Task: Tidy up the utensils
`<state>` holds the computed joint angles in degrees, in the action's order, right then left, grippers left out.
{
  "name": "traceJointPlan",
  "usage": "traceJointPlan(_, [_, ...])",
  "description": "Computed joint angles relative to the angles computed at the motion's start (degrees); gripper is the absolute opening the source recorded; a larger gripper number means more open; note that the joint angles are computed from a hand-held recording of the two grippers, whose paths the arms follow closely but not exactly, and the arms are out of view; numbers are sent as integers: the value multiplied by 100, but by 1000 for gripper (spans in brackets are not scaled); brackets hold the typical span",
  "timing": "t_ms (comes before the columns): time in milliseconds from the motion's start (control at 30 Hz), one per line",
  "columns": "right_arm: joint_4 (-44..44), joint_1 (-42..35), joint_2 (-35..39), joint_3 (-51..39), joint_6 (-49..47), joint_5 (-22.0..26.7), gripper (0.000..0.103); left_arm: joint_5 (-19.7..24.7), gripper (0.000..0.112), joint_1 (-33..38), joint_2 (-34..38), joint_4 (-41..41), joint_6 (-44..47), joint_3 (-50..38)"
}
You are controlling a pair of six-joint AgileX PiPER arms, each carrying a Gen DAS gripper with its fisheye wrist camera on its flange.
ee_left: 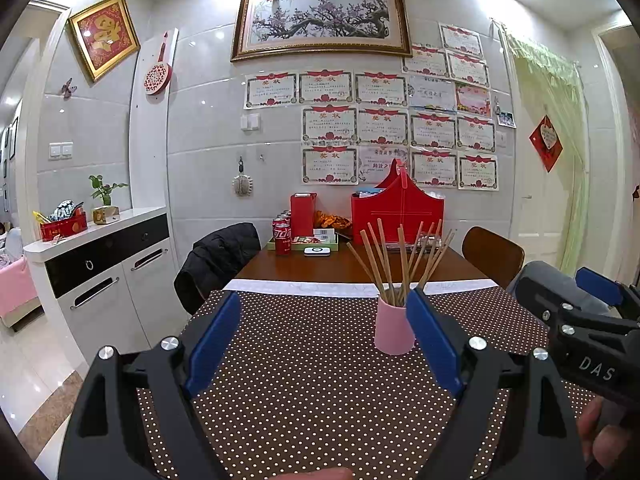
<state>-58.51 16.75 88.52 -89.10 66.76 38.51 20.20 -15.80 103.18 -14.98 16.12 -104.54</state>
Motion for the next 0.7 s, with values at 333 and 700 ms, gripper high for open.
traceJointPlan(333, [178,-16,128,-234,-202,20,97,12,84,95,48,-300,259,-34])
traceJointPlan(700, [182,-22,152,-241,-169,-6,97,54,84,76,92,11,-3,-95])
